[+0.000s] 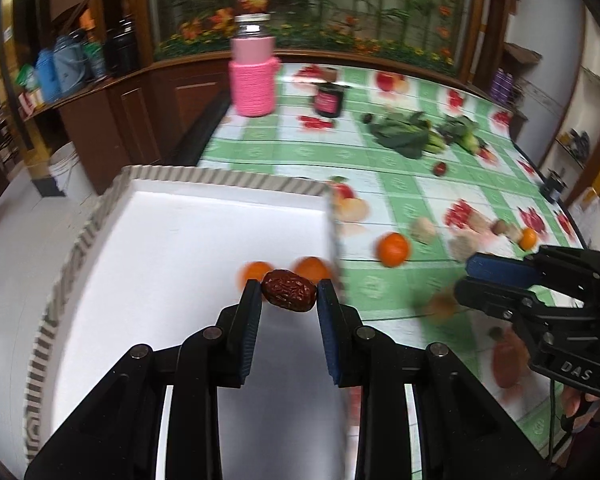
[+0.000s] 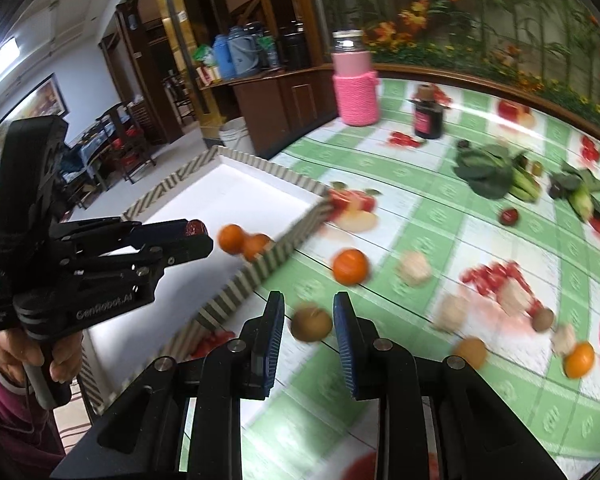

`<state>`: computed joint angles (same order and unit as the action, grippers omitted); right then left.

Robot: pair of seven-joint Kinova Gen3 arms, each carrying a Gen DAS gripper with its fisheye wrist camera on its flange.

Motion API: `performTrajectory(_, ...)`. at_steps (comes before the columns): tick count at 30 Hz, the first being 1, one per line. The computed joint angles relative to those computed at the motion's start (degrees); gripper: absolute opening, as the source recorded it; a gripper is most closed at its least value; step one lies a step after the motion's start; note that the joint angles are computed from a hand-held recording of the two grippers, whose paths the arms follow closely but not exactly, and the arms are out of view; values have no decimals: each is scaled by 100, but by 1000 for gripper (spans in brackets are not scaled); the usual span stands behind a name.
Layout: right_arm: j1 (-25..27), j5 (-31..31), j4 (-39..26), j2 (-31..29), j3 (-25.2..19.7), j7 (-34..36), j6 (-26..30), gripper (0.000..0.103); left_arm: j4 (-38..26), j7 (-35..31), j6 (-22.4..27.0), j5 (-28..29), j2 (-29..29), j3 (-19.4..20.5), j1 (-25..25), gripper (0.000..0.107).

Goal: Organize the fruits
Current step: 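Carry the date and kiwi into the white tray and open both tools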

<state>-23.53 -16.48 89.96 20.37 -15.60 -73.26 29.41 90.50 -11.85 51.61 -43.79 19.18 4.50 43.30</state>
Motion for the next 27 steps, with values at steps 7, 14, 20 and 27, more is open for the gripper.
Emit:
performTrajectory(7, -430, 261, -549, 388, 64, -93, 214, 23, 373, 157, -124, 214, -156, -49, -356, 26)
performTrajectory(14, -226, 246, -542, 400, -4, 189, 633, 36, 583, 262, -356, 236, -199, -13, -471, 26)
performTrajectory(20, -343, 380, -472, 576, 139, 85, 670, 41, 535, 207, -404, 232, -187, -11, -459, 26)
performTrajectory(27, -722, 883, -478, 724, 329, -97, 619, 26, 557, 245, -327, 208, -230, -13, -432, 26)
